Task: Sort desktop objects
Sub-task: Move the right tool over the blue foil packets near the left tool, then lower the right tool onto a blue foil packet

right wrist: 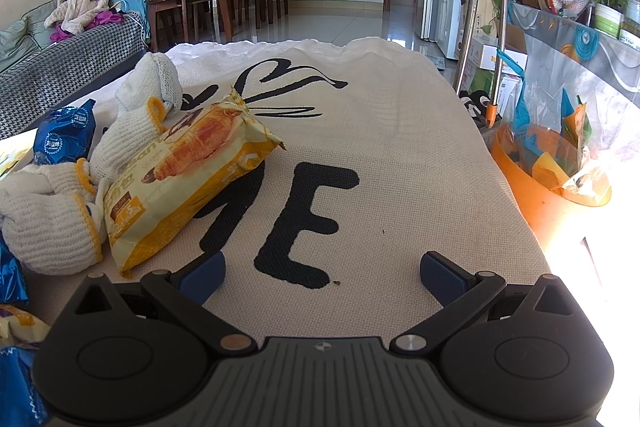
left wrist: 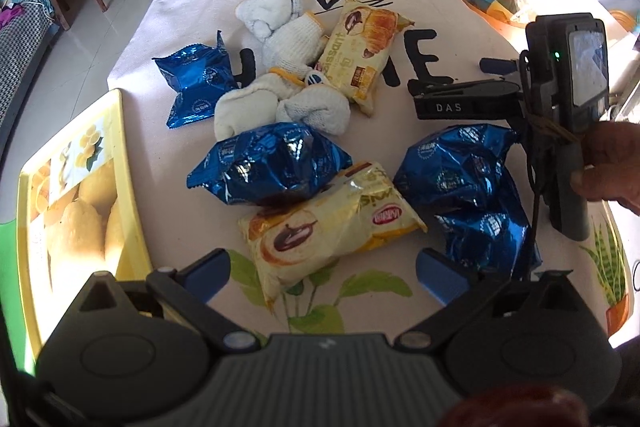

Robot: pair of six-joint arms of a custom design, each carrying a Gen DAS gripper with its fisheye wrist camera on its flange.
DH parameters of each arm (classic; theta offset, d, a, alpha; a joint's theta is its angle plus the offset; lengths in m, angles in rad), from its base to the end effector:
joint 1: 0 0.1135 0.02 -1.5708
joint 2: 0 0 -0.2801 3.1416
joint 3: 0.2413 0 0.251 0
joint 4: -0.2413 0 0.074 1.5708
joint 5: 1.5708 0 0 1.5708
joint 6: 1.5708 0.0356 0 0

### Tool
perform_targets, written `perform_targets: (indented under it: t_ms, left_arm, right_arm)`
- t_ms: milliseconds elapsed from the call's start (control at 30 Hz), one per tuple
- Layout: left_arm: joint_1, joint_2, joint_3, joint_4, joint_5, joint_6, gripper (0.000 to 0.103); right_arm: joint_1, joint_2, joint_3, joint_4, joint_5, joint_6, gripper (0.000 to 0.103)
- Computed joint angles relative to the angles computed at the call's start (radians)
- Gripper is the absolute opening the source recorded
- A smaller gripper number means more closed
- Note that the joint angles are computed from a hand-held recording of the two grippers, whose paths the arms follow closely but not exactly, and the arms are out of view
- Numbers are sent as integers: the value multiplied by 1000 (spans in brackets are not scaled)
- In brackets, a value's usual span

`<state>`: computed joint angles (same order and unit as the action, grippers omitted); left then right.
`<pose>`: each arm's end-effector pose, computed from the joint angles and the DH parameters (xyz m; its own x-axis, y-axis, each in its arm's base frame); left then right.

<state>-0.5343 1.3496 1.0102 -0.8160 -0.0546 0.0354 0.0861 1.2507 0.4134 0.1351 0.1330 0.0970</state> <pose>0.2183 -0.1269 0.2620 -0.7696 0.4965 -0.4015 0.5171 0.8535 0.0642 0.2226 0.0145 0.1679 -0.6390 0.0412 -0.7681 0.0779 0.9969 -0.0113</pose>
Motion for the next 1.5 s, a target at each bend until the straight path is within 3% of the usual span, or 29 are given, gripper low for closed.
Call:
perform_targets:
  t_ms: [300, 367, 533, 633, 767, 1033, 1167, 1333, 1500]
  left_arm:
    - [-60, 47, -32, 22, -39, 2, 102]
    - [-73, 61, -29, 26, -40, -5, 102]
    - [-134, 99, -38, 53, -81, -32, 102]
    - [-164, 114, -43, 67, -102, -56, 102]
    - [-210, 146, -46, 101, -179, -107, 102]
    - [-244, 245, 30, 106, -297, -238, 102]
    - [-234, 295, 78, 103, -313, -284, 102]
    - [-182, 322, 127, 85, -272, -352, 102]
    - [-110, 268, 131, 86, -126, -375, 102]
  right_arm:
    - [8, -12, -3, -13, 5, 8, 103]
    - [22, -18, 26, -85, 18, 29, 103]
    - [10, 10, 209, -420, -23, 52, 103]
    - [-52, -20, 226, -477, -145, 66, 103]
    - [-52, -73, 285, -581, -135, 101, 103]
    - [64, -187, 458, -805, 164, 206, 103]
    - [203, -244, 514, -935, 394, 299, 103]
    - [299, -284, 554, -1078, 485, 454, 103]
    - [414, -319, 563, -1191, 518, 621, 103]
